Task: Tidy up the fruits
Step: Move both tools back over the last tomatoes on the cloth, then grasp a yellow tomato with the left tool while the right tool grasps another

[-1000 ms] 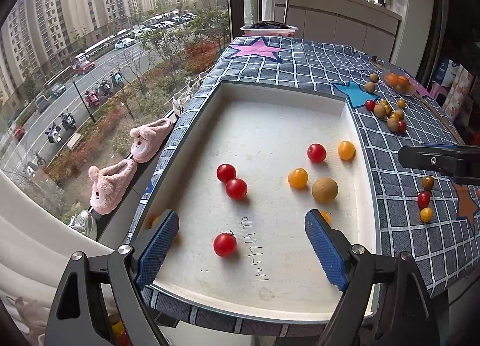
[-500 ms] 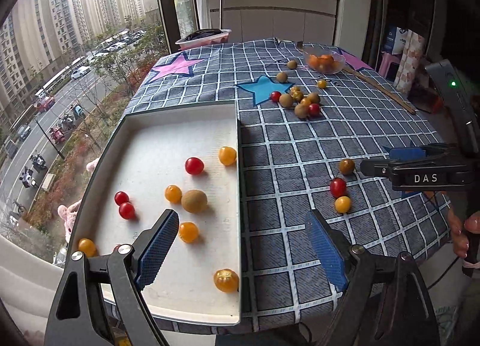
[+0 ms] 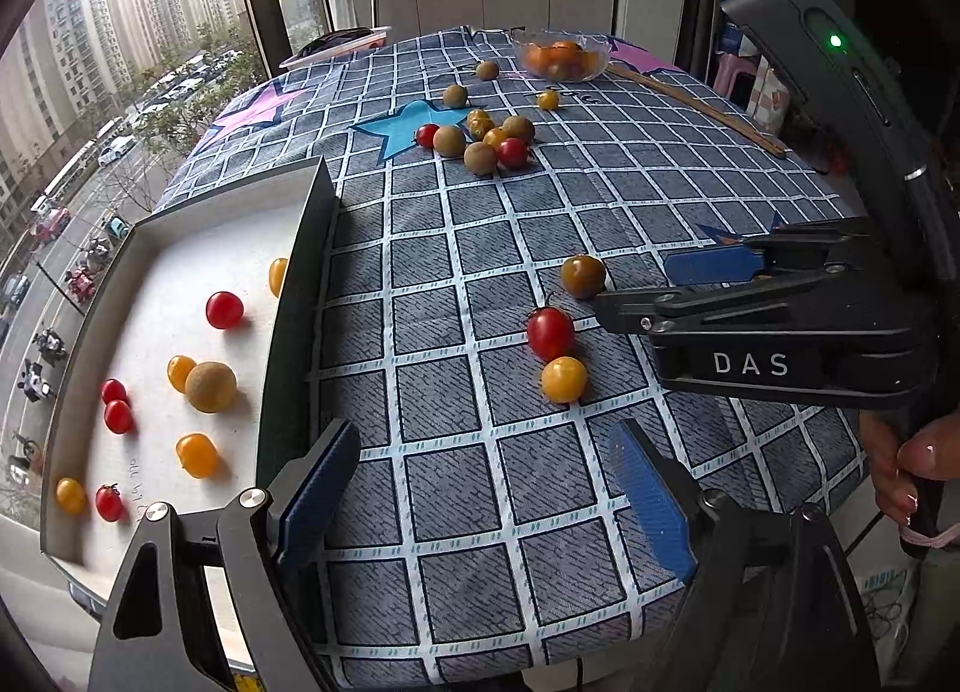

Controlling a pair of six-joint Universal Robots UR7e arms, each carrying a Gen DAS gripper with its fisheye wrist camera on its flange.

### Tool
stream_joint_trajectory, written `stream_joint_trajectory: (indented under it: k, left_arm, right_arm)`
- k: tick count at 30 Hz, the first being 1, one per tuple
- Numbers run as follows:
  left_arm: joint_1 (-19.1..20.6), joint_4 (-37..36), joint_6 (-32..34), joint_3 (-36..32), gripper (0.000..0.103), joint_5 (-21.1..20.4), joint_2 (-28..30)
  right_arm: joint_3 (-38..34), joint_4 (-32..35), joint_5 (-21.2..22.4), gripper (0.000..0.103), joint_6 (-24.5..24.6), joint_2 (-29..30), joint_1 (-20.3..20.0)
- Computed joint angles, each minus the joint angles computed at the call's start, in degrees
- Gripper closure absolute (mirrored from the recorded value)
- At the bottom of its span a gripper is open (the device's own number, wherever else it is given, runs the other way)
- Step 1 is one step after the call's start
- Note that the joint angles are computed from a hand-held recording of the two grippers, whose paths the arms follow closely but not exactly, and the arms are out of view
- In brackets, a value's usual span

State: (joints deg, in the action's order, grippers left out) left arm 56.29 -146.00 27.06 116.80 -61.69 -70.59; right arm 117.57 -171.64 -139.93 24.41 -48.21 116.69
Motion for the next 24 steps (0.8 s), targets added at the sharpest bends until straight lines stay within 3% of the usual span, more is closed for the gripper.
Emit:
stream_joint_trajectory:
  k: [3,5,8,11,13,15,19,24]
  left_arm:
    - [0.01,-0.29,-0.13,-0.1,0.018,-0.04,0.72]
    - [-0.09,-0.06,-0.16,-0.38,0.03,0.39,1.47]
    - [-0.23,0.01,-0.53,-0.72,0.031,1.05,2.55]
    - [-0.38,0.17,-1.12,-0.94,0.031,1.09,3.28]
    - [-0.62,-0.15,-1.03,-0.89,0.031,1.26,3.82]
    - [-0.79,0.44,-1.21,-0.98,0.045,1.36,4.3]
    - [-0.86,1.22,-2.22,-1.53,0.05,0.35,5.05]
    - [-0.92,2.28,-1.94,-1.88,0.082,-1.55,5.1]
  right_arm:
    - [-1.31,-0.03,0.42,0.051,-2.99,1.02,-0.35]
    - [-2.16,-0.11,0.03,0.054,-4.66,1.66,-0.54]
    - [-3.0,-0.51,0.43,0.063,-6.53,1.98,-1.02]
    - [-3.47,-0.53,0.73,0.079,-7.89,2.09,-1.39]
    - [-3.18,-1.3,1.25,0.08,-8.17,1.85,-1.67]
    - [-2.77,-1.96,1.07,0.08,-7.74,1.65,-1.81]
    - [-1.2,-3.54,1.75,0.08,-6.36,0.57,-2.15]
    - [0.81,-3.95,2.24,0.08,-3.38,-0.92,-2.13]
